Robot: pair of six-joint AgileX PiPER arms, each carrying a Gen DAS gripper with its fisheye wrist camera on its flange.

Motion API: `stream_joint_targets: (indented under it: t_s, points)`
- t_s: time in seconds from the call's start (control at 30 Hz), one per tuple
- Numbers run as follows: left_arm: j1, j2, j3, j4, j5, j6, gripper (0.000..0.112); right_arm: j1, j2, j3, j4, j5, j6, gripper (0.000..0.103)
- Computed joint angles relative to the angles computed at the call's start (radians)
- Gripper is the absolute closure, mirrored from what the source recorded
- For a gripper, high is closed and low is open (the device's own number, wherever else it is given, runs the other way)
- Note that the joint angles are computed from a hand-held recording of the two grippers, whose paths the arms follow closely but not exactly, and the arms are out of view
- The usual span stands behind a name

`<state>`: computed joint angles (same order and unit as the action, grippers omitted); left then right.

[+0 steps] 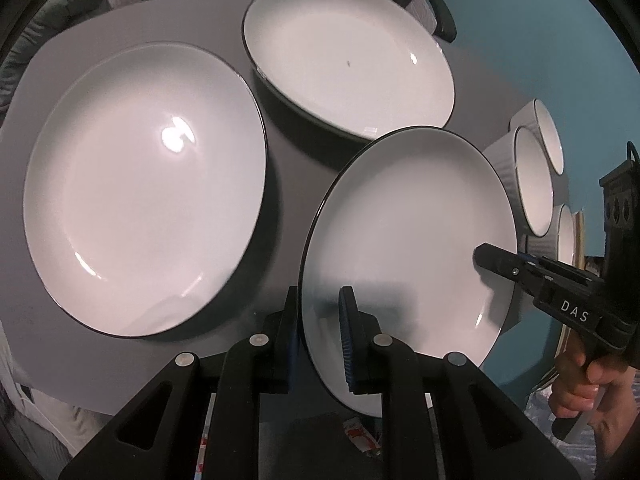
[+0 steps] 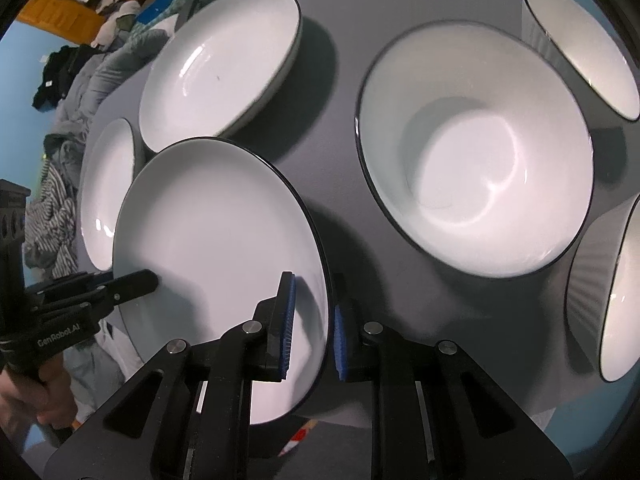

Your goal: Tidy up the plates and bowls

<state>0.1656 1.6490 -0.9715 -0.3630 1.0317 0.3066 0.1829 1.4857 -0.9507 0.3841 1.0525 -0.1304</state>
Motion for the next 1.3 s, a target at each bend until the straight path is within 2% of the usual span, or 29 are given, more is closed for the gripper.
stream_joint_targets:
  t_s: [0.27, 0.7, 1.1, 1.3]
  points:
    - [0.025, 0.036, -0.104, -0.010, 0.056, -0.003, 0.096, 0.007, 0.033, -0.073, -0.004, 0.020, 0.013, 0.087]
    - [0.020, 0.127, -0.289, -0.007, 0.088, -0.049, 0.096, -0.015, 0.119, -0.215, 0.014, 0.056, -0.010, 0.088]
    - [0.029, 0.298, -0.503, 0.031, 0.095, -0.130, 0.095, 0.015, 0.347, -0.495, 0.020, 0.106, 0.013, 0.088]
    - [0.020, 0.376, -0.582, 0.078, 0.103, -0.187, 0.094, 0.026, 0.463, -0.640, 0.005, 0.158, 0.021, 0.088]
